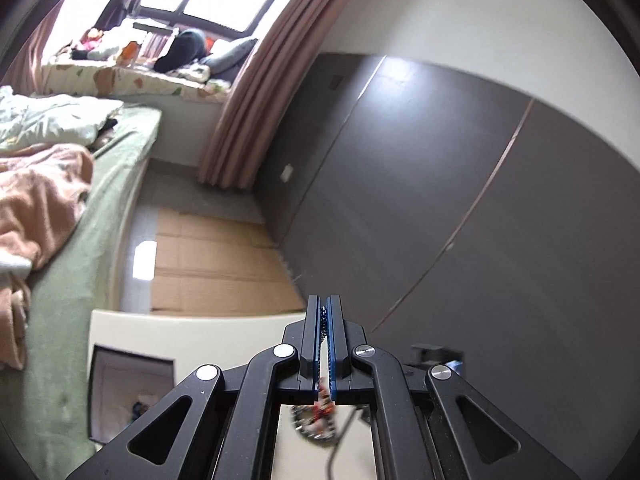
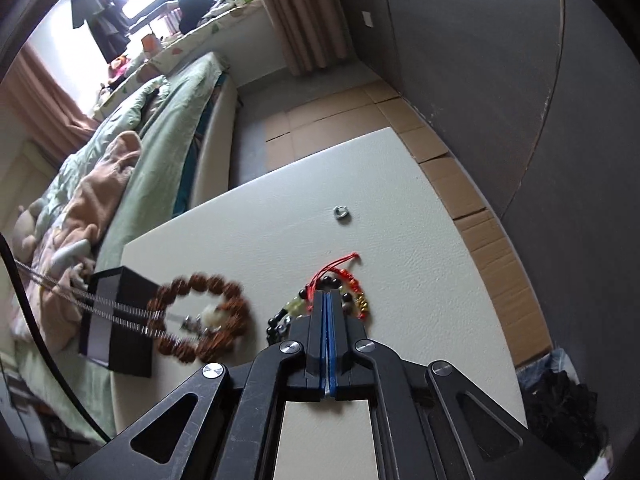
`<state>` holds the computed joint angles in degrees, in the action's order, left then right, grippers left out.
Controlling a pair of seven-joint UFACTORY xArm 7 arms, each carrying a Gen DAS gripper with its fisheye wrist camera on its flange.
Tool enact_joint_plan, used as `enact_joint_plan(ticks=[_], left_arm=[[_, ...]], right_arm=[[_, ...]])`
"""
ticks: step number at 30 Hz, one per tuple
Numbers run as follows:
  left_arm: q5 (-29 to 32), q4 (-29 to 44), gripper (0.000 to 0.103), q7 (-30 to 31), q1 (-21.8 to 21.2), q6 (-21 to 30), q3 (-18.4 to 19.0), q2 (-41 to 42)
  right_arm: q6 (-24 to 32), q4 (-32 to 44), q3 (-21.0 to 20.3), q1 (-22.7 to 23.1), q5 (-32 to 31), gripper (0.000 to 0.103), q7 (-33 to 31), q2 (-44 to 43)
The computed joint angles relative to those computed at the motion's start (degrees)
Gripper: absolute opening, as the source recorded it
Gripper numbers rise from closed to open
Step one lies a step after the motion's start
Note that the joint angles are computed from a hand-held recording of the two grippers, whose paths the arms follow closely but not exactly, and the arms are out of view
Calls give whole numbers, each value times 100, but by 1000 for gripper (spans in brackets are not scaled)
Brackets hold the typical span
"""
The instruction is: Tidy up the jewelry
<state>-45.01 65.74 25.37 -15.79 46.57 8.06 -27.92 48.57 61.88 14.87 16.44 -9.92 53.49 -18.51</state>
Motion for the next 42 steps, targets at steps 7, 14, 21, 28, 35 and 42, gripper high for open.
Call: enact_joint_plan(ticks=[7,14,21,28,35,42], left_arm=[[636,-224,2,-384,332,309,-212,352],[480,-190,2,-300,374,529,-166,331],[-382,125,2,97,145,401,232,-361],[-344,623,2,51,-32,446,394,-401],[20,947,2,-121,-36,424,306,-403],[433,1252,2,-248,-7,342,322,-436]], right_arm=[[18,47,-12,18,56,1,-10,41],[-60,95,-34,32,86,1,-15,113],[-137,127,-46,70,125,1,-44,150],[-249,128,-64,84,208,1,-31,182],[-394,180,-61,118,278,1,-31,226],[-808,198,-47,199,397,1,-41,266]])
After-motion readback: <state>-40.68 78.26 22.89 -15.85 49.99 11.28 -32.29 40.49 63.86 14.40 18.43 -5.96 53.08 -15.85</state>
